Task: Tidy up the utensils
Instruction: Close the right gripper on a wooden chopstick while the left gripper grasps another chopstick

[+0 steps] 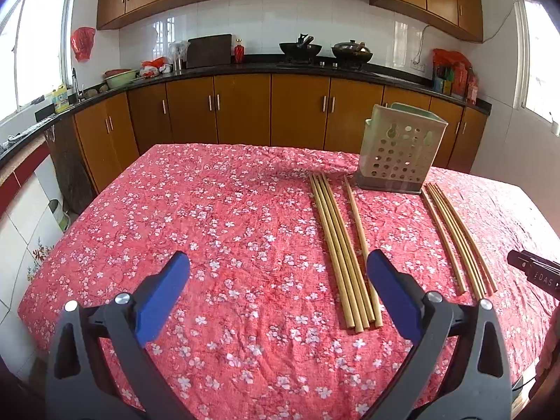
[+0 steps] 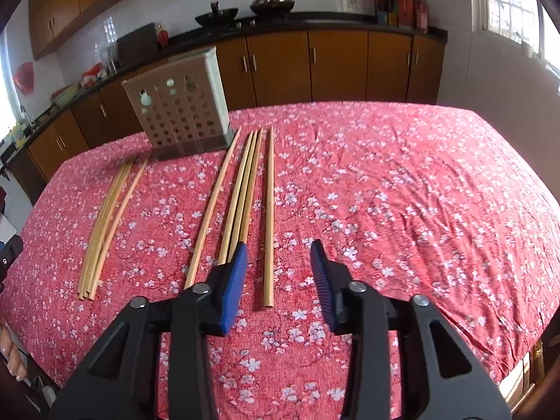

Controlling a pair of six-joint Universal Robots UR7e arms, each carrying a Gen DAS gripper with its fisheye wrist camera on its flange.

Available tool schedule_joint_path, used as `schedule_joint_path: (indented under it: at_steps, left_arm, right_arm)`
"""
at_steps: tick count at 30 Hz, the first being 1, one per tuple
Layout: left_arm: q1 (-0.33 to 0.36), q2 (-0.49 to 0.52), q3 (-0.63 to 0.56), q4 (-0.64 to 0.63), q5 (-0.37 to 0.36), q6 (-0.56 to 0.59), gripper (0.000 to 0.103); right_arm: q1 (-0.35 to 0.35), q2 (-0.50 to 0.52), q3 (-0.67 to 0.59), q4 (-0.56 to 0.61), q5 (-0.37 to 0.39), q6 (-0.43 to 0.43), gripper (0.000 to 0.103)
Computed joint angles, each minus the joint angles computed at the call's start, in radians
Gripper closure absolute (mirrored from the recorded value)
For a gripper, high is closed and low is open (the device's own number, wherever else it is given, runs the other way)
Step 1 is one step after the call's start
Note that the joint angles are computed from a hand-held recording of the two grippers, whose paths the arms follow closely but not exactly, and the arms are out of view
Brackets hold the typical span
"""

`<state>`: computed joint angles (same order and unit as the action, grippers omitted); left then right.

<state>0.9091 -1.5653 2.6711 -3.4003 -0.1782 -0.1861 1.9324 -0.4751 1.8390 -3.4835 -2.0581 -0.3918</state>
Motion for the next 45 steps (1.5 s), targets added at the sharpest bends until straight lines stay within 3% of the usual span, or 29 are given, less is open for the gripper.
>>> schedule_joint_path:
  at_steps: [3, 8, 10, 12, 19, 24, 29, 31, 33, 39, 45]
  left_arm:
    - [0.065, 0.025, -0.042, -0.004, -0.049, 0.034, 0.014]
    - [0.150, 0.025, -0.095, 0.081, -0.150, 0.014, 0.030]
    - [0.175, 0.033, -0.113, 0.089, -0.190, 0.027, 0.036]
    - [0.201, 0.049, -0.135, 0.085, -0.236, 0.049, 0.041]
    - [0.293, 0.085, -0.222, 0.179, -0.404, 0.070, 0.073]
    - [0.332, 0.093, -0.257, 0.253, -0.487, 0.062, 0.082]
    - [0.331, 0.099, -0.262, 0.277, -0.477, 0.056, 0.086]
    - [0.327, 0.104, -0.267, 0.292, -0.454, 0.048, 0.087]
    - [0.322, 0.118, -0.272, 0.306, -0.403, 0.041, 0.094]
    - [0.350, 0.135, -0.305, 0.269, -0.358, 0.067, 0.095]
    - [0.391, 0.112, -0.322, 0.245, -0.383, 0.095, 0.095]
  right_arm:
    - [-0.009, 0.019, -0.049, 0.102, 0.005, 0.025, 0.081]
    - [-0.011, 0.062, -0.119, 0.182, -0.013, 0.032, 0.081]
    - [-0.016, 0.081, -0.149, 0.209, -0.027, 0.029, 0.088]
    - [-0.020, 0.090, -0.154, 0.186, -0.036, 0.012, 0.095]
    - [-0.042, 0.075, -0.141, 0.167, -0.022, 0.030, 0.095]
    - [-0.047, 0.053, -0.115, 0.158, -0.022, 0.014, 0.095]
    - [-0.043, 0.073, -0.134, 0.146, -0.035, -0.008, 0.095]
    - [-0.039, 0.081, -0.143, 0.140, -0.052, -0.015, 0.095]
    - [-0.039, 0.084, -0.147, 0.130, -0.067, -0.015, 0.095]
    - [-0.051, 0.072, -0.144, 0.141, -0.045, -0.008, 0.095]
    - [-0.061, 0.080, -0.174, 0.129, -0.068, -0.029, 0.095]
